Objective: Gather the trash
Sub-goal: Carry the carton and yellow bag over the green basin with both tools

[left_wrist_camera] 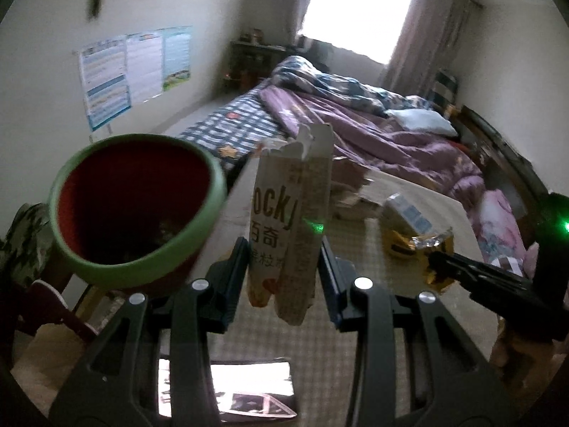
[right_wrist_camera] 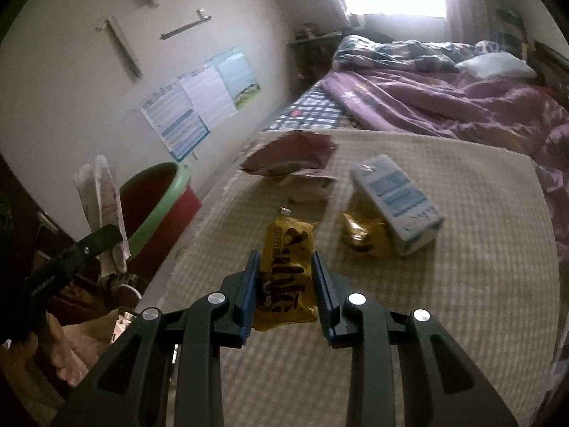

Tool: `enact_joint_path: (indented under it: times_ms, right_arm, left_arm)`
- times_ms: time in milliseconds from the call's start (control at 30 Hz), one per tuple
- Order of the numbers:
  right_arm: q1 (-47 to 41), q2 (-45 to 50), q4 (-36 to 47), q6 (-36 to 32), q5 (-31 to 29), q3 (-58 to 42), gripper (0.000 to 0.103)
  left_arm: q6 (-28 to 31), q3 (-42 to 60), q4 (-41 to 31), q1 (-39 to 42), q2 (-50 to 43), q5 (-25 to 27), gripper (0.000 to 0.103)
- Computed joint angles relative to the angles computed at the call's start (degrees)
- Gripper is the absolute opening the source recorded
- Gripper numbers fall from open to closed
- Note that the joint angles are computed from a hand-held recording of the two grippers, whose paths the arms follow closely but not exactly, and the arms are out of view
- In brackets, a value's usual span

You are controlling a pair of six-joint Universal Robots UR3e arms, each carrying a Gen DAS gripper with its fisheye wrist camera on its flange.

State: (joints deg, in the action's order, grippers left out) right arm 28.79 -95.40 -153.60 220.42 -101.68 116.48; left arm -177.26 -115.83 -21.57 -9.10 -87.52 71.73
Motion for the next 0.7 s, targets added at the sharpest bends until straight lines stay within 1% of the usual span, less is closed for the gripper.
enact_joint_path:
  times_ms: [267,467,700]
  right_arm:
    - [3.95,7.92,0.75,-1.58,-1.79,-8.75,0.029]
    - [4.57,12.08,0.59,-3.27,-1.59,-13.12,0.029]
    - [4.4,16.93,0.05,-4.54,-0.16,-17.66,0.029]
  left_arm:
    - [2.09,-3.77,-1.28,7.92,4.39,-1.42,0.038]
    - [2.99,-3.61,-2.1,12.04,4.76,-2.57,0.038]
    - [3.24,-3.77,-1.59,14.04,4.0,-2.7,0.038]
